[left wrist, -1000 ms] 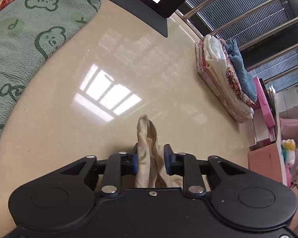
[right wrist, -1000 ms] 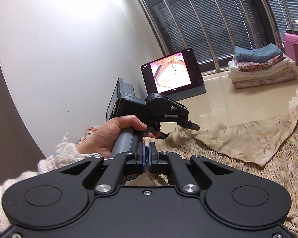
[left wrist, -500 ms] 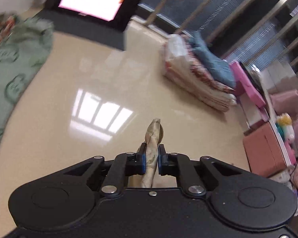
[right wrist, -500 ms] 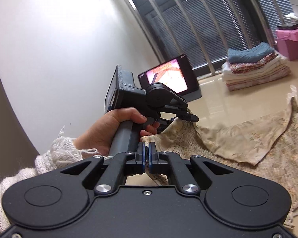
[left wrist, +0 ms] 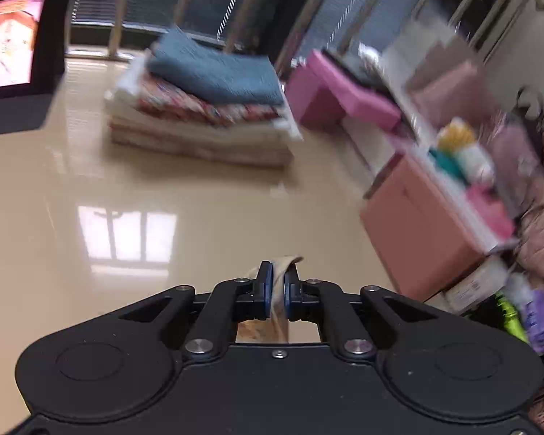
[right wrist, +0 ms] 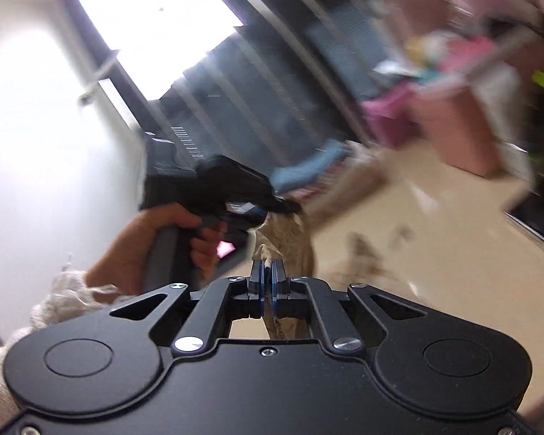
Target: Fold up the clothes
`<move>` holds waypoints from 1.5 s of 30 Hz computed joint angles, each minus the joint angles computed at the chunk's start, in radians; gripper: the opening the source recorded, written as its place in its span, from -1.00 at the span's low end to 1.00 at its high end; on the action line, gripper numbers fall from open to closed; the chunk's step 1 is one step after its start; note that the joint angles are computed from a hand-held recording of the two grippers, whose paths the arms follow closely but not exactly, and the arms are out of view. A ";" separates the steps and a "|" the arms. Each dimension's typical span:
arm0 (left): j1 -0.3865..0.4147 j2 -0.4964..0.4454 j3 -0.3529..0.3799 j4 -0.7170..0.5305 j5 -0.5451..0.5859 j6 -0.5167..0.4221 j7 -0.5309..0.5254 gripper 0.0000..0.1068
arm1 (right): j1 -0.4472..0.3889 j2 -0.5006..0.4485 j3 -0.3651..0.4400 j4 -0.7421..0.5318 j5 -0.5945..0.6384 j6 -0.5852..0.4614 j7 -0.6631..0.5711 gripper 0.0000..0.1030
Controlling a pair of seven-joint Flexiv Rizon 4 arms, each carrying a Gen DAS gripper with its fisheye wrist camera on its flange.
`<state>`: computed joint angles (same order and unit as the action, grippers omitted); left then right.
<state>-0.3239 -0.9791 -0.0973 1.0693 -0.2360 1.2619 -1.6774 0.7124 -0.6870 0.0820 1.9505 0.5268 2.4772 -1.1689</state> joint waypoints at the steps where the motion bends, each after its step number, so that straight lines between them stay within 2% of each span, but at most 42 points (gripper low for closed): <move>1: -0.038 -0.034 0.057 -0.060 0.016 -0.038 -0.042 -0.87 | -0.012 -0.006 0.002 0.007 0.006 -0.019 0.011 -0.95; 4: -0.090 -0.103 0.154 -0.179 0.070 -0.117 -0.147 -0.87 | -0.050 -0.029 0.009 0.019 -0.005 -0.072 0.064 -0.95; 8: -0.110 -0.155 0.210 -0.283 0.144 -0.200 -0.240 -0.87 | -0.102 -0.068 0.027 0.028 -0.080 -0.083 0.164 -0.95; 10: -0.108 -0.172 0.207 -0.320 0.168 -0.229 -0.266 -0.87 | -0.118 -0.087 0.029 0.025 -0.113 -0.079 0.210 -0.95; 13: -0.090 -0.185 0.167 -0.339 0.183 -0.234 -0.281 -0.85 | -0.117 -0.107 0.018 0.022 -0.125 -0.065 0.252 -0.95; 15: -0.071 -0.186 0.117 -0.324 0.171 -0.201 -0.262 -0.85 | -0.115 -0.115 0.013 0.025 -0.131 -0.052 0.271 -0.95; 18: -0.069 -0.185 0.110 -0.322 0.169 -0.209 -0.252 -0.83 | -0.105 -0.119 0.003 0.032 -0.137 -0.041 0.279 -0.95; 20: -0.056 -0.178 0.078 -0.305 0.146 -0.211 -0.233 -0.74 | -0.104 -0.123 -0.002 0.032 -0.151 -0.041 0.280 -0.94; 22: -0.055 -0.172 0.076 -0.298 0.134 -0.223 -0.233 -0.45 | -0.098 -0.122 -0.008 0.035 -0.157 -0.038 0.273 -0.94; 23: -0.057 -0.168 0.076 -0.292 0.134 -0.219 -0.229 -0.42 | -0.090 -0.120 -0.014 0.036 -0.155 -0.038 0.263 -0.94; 28: -0.066 -0.164 0.084 -0.299 0.135 -0.241 -0.214 -0.42 | -0.070 -0.111 -0.035 0.044 -0.153 -0.029 0.203 -0.93; 37: -0.104 -0.183 0.131 -0.382 0.199 -0.364 -0.197 -0.42 | -0.048 -0.096 -0.047 0.044 -0.124 -0.035 0.114 -0.93; 39: -0.117 -0.189 0.151 -0.411 0.229 -0.399 -0.189 -0.45 | -0.039 -0.091 -0.052 0.044 -0.115 -0.041 0.090 -0.93; 40: -0.121 -0.190 0.154 -0.419 0.242 -0.410 -0.182 -0.63 | -0.032 -0.088 -0.057 0.043 -0.108 -0.045 0.074 -0.93; 42: -0.128 -0.188 0.159 -0.428 0.265 -0.429 -0.171 -0.84 | -0.012 -0.080 -0.069 0.041 -0.091 -0.054 0.037 -0.93; 43: -0.127 -0.179 0.158 -0.415 0.272 -0.424 -0.170 -0.92 | -0.001 -0.073 -0.077 0.041 -0.082 -0.061 0.014 -0.93; 45: -0.113 -0.142 0.139 -0.348 0.274 -0.381 -0.162 -0.94 | 0.012 -0.059 -0.081 0.045 -0.087 -0.067 -0.030 -0.93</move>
<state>-0.4372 -1.1214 0.0418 0.7214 0.0378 0.8810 -1.8397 0.7246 -0.7464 0.0005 1.9954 0.4403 2.4103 -1.1985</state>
